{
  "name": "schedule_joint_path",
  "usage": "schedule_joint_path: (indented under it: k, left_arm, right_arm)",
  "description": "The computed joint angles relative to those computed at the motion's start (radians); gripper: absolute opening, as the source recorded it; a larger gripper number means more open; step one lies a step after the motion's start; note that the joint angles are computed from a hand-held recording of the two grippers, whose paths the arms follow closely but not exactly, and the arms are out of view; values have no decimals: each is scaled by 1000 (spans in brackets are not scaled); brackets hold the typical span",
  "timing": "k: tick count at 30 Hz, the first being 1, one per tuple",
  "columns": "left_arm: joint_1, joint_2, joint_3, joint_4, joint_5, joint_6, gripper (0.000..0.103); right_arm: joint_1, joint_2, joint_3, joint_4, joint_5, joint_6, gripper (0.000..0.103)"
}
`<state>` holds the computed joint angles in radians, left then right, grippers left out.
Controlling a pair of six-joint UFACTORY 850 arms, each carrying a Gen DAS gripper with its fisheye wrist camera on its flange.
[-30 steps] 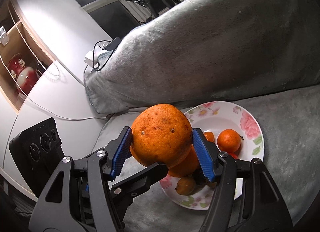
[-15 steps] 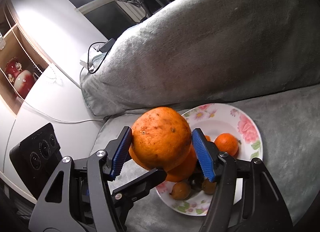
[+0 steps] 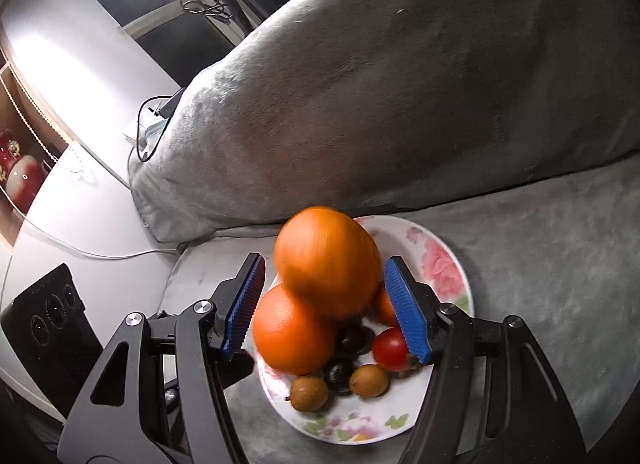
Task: Organize fruits
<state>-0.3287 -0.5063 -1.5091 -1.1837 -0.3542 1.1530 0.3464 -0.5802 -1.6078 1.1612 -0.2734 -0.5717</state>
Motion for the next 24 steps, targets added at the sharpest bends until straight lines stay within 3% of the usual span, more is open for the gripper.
schedule_joint_path:
  k: [12,24]
  left_arm:
    - [8,22,28,-22,7,20,59]
    - [13,56,65,-67,11,65,59]
  right_arm:
    - [-2,-4,-1,7,4,-14,66]
    - [25,53,57,-166,64,126,66]
